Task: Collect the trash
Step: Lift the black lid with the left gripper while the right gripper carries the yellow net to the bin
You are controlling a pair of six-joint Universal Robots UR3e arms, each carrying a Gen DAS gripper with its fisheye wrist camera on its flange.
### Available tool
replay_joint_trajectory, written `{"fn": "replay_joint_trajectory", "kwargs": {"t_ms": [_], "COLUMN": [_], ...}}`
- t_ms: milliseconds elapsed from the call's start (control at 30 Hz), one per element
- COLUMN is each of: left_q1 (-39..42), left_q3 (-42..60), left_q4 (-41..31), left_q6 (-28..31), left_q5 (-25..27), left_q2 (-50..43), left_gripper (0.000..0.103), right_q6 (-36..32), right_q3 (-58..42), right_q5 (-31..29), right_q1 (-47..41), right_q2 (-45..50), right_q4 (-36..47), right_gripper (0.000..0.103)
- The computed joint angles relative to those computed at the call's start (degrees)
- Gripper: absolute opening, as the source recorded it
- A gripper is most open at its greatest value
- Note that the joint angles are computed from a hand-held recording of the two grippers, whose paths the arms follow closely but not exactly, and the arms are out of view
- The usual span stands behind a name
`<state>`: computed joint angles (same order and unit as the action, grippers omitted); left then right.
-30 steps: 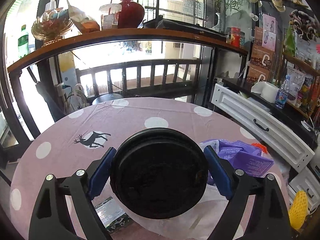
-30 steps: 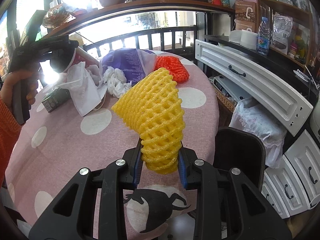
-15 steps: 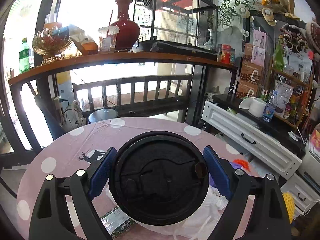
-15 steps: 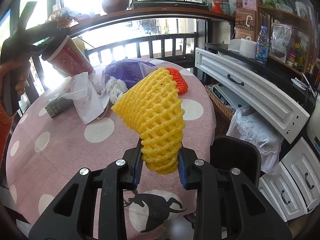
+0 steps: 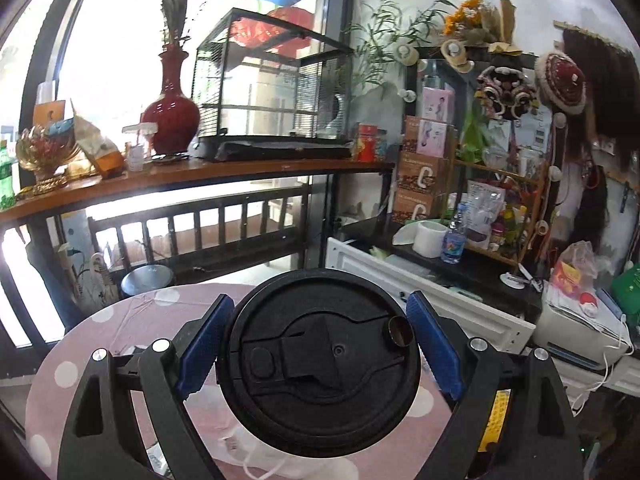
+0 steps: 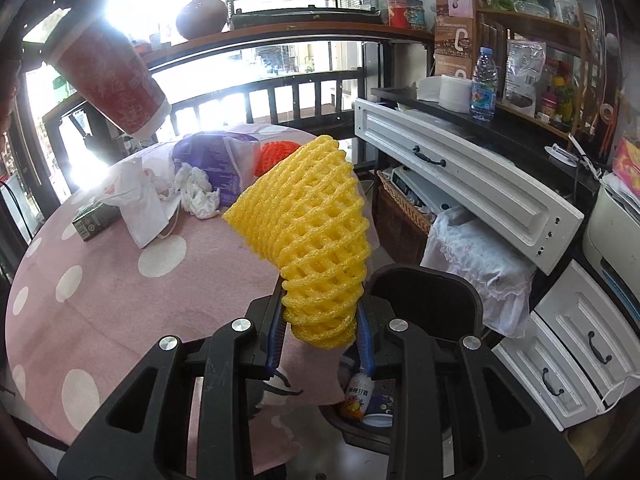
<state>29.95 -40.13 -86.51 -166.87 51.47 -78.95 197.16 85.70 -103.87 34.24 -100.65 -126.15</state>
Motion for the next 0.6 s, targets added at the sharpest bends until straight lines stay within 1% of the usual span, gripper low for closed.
{"fn": "replay_joint_trajectory", "kwargs": {"t_ms": [133,267,400,533,600], "left_q1": [-18.2,-33.42,-43.25,-50.94,-53.66], "left_q3": [3.6,2.35,1.12,2.32,3.05], "left_q4": [4.34,10.46,14.1,15.76,16.31], "left_q6": [-5.18,-8.96,-12.33,-14.59,-15.52], "left_q5": [9.89,19.29,23.94,28.46,30.35], "left_q2": [-6.05,-10.37,-13.71,-17.95,-19.95], "left_gripper": [0.086,0.086,0.086,0.086,0.086], "right_q6": [0.12,-0.43,-2.14,-3.19,-2.89], "right_q3": [5.88,12.39,20.02,28.83,32.56], "right_q5": [0.16,1.51,5.27,10.05,10.41], "right_q1": [-3.93,-9.38,-16.12,-21.83,-22.19], "right_q2": [-7.16,-13.8,-18.54,-20.26,-19.32], "right_q4": [1.99,4.14,3.78,-0.56,-3.62], "right_gripper": [0.03,0.03,0.03,0.03,0.03]}}
